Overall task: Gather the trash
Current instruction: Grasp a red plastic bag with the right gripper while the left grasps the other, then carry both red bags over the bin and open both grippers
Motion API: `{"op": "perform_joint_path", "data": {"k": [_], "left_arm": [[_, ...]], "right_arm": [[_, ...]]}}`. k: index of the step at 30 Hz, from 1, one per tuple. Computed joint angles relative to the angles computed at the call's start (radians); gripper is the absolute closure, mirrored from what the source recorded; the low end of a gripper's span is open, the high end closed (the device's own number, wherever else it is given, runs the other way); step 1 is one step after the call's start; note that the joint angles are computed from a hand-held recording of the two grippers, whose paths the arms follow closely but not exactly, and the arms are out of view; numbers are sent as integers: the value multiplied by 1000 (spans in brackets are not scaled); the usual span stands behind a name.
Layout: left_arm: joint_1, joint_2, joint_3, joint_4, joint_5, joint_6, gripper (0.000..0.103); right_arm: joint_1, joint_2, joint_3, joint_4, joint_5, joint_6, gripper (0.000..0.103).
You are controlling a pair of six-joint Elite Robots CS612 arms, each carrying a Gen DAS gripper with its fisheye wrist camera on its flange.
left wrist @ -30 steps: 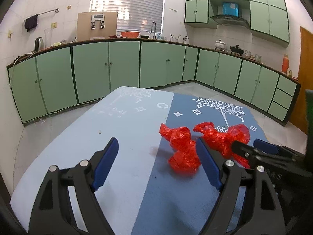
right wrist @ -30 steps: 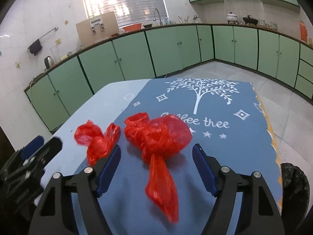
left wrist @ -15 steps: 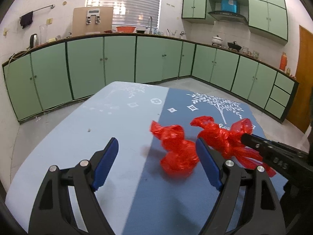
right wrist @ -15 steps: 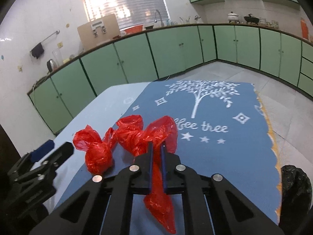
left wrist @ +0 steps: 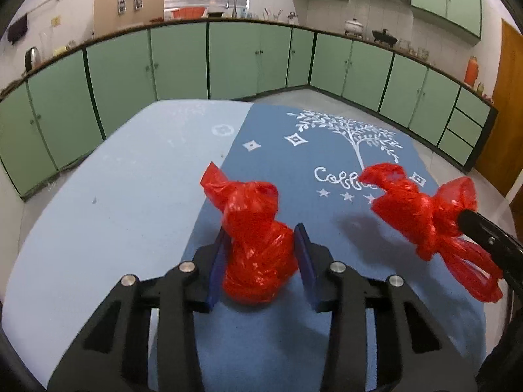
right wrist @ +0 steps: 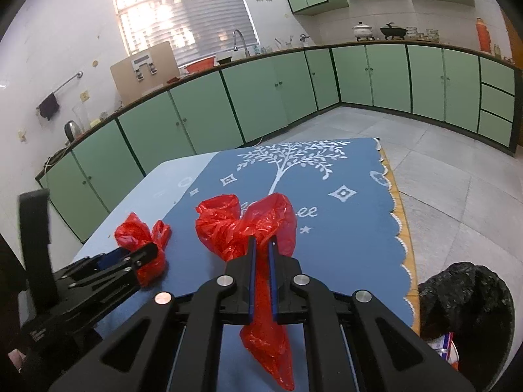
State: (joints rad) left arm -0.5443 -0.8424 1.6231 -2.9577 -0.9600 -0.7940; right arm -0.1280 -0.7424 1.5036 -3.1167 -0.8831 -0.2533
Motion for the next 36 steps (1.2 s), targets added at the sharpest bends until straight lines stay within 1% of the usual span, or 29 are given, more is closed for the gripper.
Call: {"op": "perform_joint_path", "data": {"k": [2,4,7,9,11,14,17,22,25,30,34,36], "left_arm": [[1,1,0,-7,-1,3,73],[-3,0,5,-24,14,6,76],[-9,-3,17,-65,29,5,79],[-19,-8,30,-113,49,12,79],[-31,-11,41,-164,70,33,80],[-56,-12,44,-239,104,92,80],[-78,-7,31,-294,93,147,80],[-113,24,-21,-370,35,228,80],[-135,55,-77,-397,-23,280,80],[-161,113,-179,-387,-121,320,80],[-176,159,-249,-363,-177,336,80],[-183,188,-296,-337,-206,343,80]], "right_arm": [[-3,-1,4,-5,3,3,96],[-6,-5,10,-10,1,3,96],[-11,-12,23,-27,-1,3,96],[-18,-19,35,-46,6,12,96],[-26,-27,46,-65,8,22,96],[-44,-39,61,-99,8,35,96],[-69,-50,77,-132,0,58,96],[-118,-62,99,-170,-34,83,96],[-157,-68,115,-183,-76,96,96],[-213,-64,123,-179,-132,129,96],[-243,-55,130,-183,-180,137,96],[-257,-44,124,-175,-197,148,96]]}}
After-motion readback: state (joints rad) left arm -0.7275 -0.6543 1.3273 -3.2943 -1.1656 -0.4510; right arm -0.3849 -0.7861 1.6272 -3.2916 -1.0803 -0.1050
